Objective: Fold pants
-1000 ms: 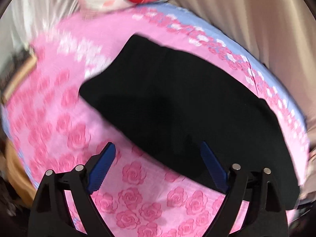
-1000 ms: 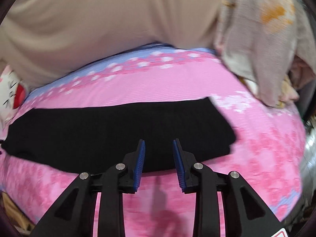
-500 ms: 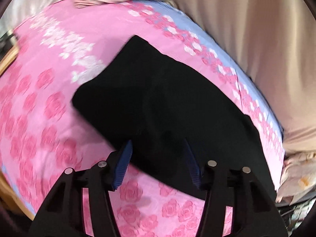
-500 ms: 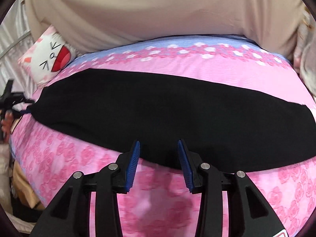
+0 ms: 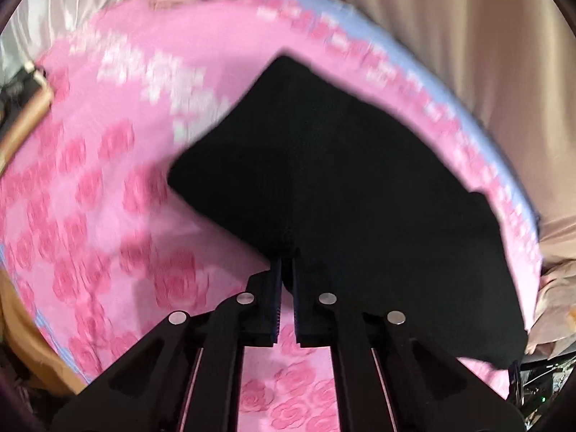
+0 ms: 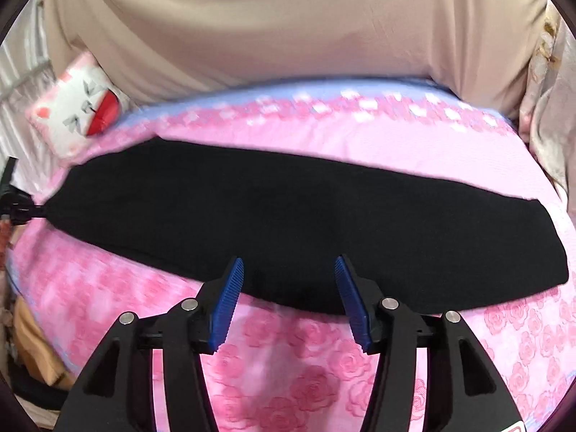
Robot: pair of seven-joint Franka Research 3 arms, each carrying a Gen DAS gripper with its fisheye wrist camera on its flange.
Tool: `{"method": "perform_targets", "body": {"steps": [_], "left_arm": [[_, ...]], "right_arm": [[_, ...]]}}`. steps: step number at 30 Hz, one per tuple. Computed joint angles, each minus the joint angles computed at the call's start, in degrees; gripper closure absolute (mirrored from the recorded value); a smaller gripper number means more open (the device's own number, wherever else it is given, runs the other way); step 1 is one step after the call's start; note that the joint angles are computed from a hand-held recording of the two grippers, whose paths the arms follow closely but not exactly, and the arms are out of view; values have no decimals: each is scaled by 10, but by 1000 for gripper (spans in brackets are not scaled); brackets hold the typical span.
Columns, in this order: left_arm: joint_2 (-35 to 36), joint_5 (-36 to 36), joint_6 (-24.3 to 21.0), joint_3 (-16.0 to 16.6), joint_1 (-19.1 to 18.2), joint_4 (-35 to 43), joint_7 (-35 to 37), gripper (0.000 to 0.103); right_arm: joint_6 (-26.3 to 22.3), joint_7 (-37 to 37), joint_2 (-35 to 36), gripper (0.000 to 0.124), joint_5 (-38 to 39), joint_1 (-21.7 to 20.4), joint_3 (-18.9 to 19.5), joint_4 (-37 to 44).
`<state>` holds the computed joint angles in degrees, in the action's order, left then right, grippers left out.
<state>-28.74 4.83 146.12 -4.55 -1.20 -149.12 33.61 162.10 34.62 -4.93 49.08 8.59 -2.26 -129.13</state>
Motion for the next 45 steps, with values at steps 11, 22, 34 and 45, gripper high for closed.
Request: {"method": "perform_targets", "body": {"steps": [11, 22, 34, 45], "left_arm": [[-22, 190, -93, -111, -3, 77, -156, 35], [134, 315, -127, -154, -60, 202, -219, 16], [286, 397, -217, -140, -163, 336, -233, 13], [424, 496, -377, -110, -272, 509, -216, 8]], "right_arm": [[-56, -129, 22, 75, 16, 42, 30, 25], [-171, -58, 15, 121, -81, 6, 14, 29], [12, 114, 99, 72, -48, -126, -83, 125], [-37, 96, 182, 117, -120, -202, -16, 232]]}}
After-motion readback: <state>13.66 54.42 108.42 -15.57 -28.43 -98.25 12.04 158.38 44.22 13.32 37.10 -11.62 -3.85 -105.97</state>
